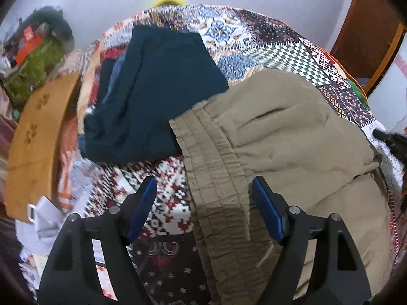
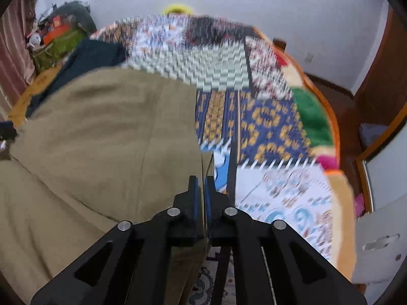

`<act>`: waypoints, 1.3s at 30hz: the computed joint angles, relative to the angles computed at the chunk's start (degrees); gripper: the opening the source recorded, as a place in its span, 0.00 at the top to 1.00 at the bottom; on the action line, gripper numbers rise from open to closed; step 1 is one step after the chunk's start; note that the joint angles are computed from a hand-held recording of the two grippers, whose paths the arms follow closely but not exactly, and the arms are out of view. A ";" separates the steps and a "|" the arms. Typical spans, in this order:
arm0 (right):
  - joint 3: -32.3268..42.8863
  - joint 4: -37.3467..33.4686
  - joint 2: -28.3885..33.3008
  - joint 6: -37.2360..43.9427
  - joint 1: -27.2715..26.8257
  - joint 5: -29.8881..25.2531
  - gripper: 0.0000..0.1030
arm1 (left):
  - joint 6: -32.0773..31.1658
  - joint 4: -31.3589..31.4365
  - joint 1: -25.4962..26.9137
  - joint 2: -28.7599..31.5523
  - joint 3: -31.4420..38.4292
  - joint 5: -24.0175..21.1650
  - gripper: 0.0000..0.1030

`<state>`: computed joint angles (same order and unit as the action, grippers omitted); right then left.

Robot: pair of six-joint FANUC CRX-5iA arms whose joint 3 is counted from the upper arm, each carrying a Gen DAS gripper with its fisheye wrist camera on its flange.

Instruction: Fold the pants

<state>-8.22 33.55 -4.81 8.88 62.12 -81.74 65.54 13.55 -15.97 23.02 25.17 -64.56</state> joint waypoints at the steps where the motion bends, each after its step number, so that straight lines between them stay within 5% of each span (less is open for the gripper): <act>1: 0.33 1.16 0.00 -0.10 0.21 -0.35 0.87 | -0.45 -0.23 -0.04 -0.38 0.03 0.65 0.25; 7: 2.11 8.11 -0.13 -0.36 -0.46 2.59 0.54 | 0.51 1.07 1.09 1.52 4.82 1.26 0.20; 12: 3.88 8.94 1.25 0.30 -4.35 6.80 0.38 | 4.73 0.34 1.76 8.24 15.10 -3.28 0.17; 26: 8.91 -8.68 8.28 12.05 -17.80 14.84 0.38 | 13.72 3.56 0.94 35.24 50.49 -25.58 0.17; 29: 11.18 -11.63 11.07 15.55 -20.06 15.22 0.38 | 13.36 4.98 0.81 37.20 52.42 -26.62 0.17; 36: 13.21 -18.31 14.42 17.50 -24.64 19.91 0.38 | 10.83 7.08 1.23 30.33 37.81 -17.61 0.15; 38: 11.32 -18.48 13.89 15.25 -25.01 23.23 0.41 | 11.23 6.73 1.17 29.49 36.20 -16.22 0.17; 39: 10.74 -18.78 13.61 14.60 -25.08 24.43 0.52 | 11.28 6.40 1.04 28.69 34.91 -15.21 0.19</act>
